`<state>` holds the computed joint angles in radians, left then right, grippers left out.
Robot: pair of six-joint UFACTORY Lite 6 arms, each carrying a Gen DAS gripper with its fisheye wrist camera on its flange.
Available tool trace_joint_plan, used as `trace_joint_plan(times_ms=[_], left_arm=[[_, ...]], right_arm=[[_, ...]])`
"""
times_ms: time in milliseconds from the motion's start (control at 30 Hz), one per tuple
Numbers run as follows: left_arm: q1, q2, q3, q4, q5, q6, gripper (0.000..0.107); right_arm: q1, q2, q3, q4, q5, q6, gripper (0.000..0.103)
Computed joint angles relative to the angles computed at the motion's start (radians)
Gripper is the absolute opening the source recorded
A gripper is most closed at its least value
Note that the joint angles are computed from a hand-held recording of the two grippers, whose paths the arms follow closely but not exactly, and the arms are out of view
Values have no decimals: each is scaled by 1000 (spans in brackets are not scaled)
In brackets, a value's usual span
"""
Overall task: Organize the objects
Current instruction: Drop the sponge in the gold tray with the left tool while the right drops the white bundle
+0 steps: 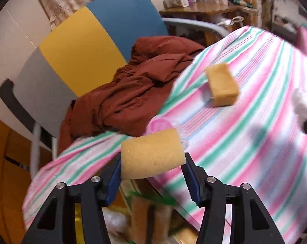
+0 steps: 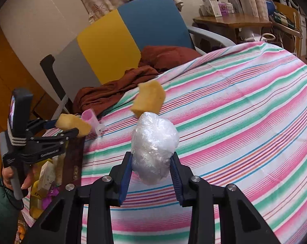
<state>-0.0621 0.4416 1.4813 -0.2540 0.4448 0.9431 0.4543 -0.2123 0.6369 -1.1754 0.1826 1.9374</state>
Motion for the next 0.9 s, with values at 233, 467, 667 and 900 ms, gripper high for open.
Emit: trace_joint_plan(times_ms=[233,467,667,900], left_arm=[[21,-184,-145,-154,44,146,57],[177,-383,-285,-323,77,353,57],[383,-551,-494,-557,27,653,58],[611,-564,-561,-699,119,851,59]], right_arm=[[127,-61,3,105,129,-44,36],[236,-57,78,182,230,-115,36],[381,62,203,144,285,-61,36],[518,284,442,176,315,-118,36]])
